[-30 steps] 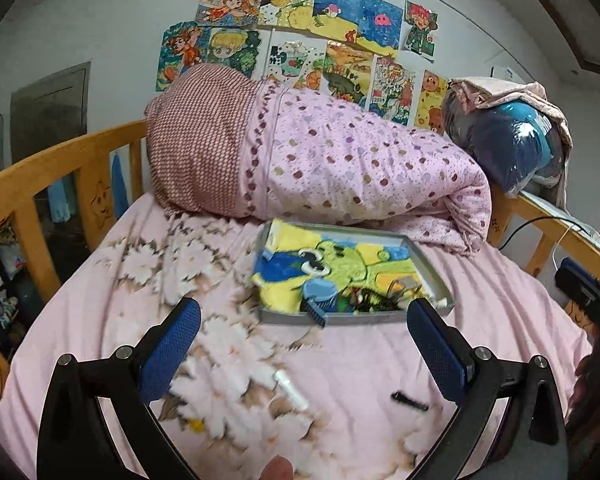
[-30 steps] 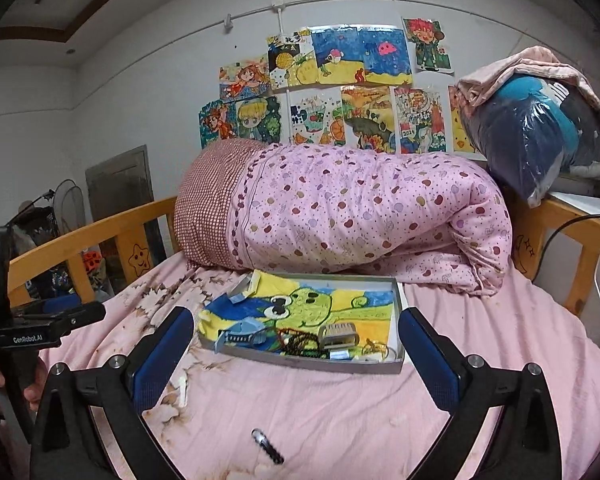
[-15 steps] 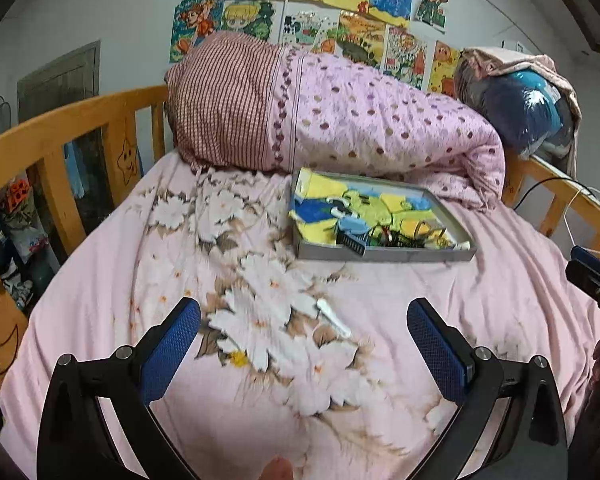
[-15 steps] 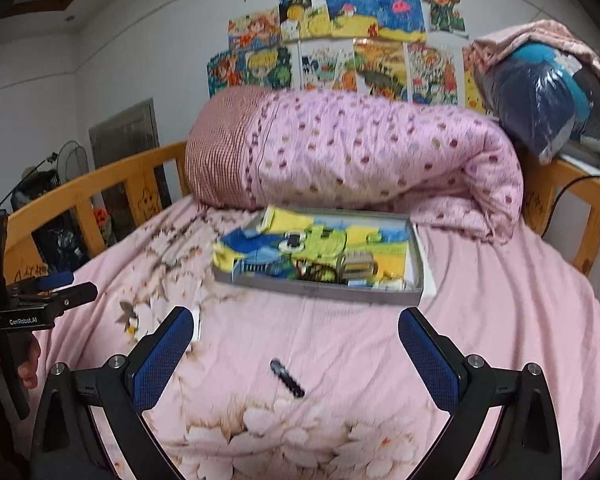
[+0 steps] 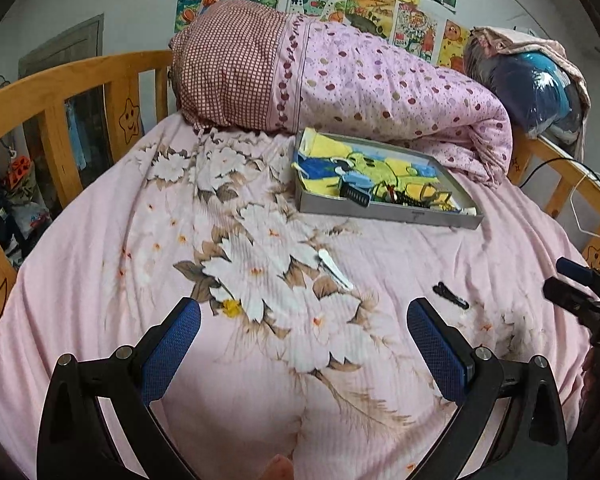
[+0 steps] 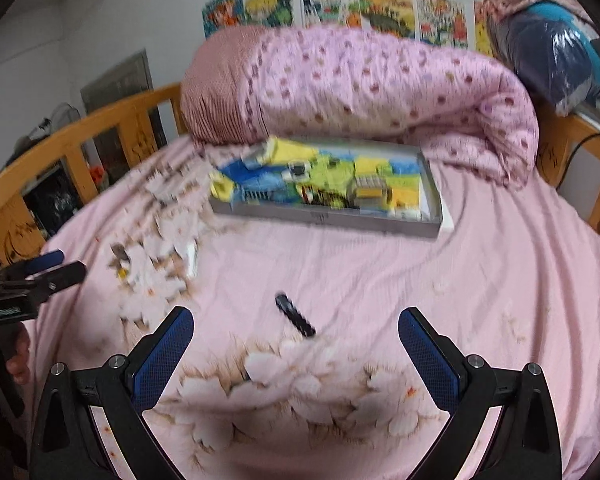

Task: Organize jewelry
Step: 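Open both tools and move them back toward the black hair clip, then grasp the black hair clip with the right tool while the left tool grasps the white hair clip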

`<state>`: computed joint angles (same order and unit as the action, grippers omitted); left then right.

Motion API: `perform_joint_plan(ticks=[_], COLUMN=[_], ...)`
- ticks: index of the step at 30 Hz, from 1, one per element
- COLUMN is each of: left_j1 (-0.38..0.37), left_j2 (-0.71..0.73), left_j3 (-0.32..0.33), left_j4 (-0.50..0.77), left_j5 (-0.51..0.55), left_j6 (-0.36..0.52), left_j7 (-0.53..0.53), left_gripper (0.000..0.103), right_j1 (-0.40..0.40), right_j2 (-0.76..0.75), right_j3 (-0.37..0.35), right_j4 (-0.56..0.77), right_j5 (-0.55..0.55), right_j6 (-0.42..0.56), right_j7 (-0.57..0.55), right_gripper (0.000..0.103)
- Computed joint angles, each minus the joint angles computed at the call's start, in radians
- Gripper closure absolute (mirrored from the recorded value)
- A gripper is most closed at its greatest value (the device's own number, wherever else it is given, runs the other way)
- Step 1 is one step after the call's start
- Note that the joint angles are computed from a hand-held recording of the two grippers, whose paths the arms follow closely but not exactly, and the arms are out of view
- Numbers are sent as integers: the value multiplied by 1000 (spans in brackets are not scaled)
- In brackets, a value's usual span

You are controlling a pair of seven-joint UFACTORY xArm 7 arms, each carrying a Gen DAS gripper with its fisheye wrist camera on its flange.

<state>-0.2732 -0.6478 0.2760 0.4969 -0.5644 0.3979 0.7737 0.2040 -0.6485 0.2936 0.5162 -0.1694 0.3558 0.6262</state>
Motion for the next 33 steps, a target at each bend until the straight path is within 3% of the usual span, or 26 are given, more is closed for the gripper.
perform_joint_plan(ticks=[8, 13, 18, 22, 27, 29, 33], left_j1=[61, 62, 53, 46, 32, 33, 49], left_j2=[78, 127, 203, 270, 351, 383, 439], left_j3=[-38, -50, -63, -96, -116, -129, -170], left_j4=[36, 60, 101, 128, 186, 211, 255], left_j5=[47, 24, -24, -71, -170, -212, -272], left_j6=[109, 111, 113, 63, 55, 54, 40], left_j7=[-33, 8, 58, 84, 155, 187, 232], left_gripper=[2, 2, 2, 2, 2, 2, 5], right_j1=[66, 146, 193, 235, 300, 333, 390], right_j2=[53, 127, 203, 257, 315, 341, 382], right_j3=[-71, -181, -244, -295, -361, -393, -442], right_j4=[5, 29, 41, 41, 56, 66, 90], right_j5=[62, 142, 226, 331, 475, 547, 699], right_j6=[58, 34, -41, -128, -193, -208, -207], right_j7=[-66, -279, -486, -630, -780, -847, -991], right_gripper=[0, 0, 0, 1, 21, 34, 43])
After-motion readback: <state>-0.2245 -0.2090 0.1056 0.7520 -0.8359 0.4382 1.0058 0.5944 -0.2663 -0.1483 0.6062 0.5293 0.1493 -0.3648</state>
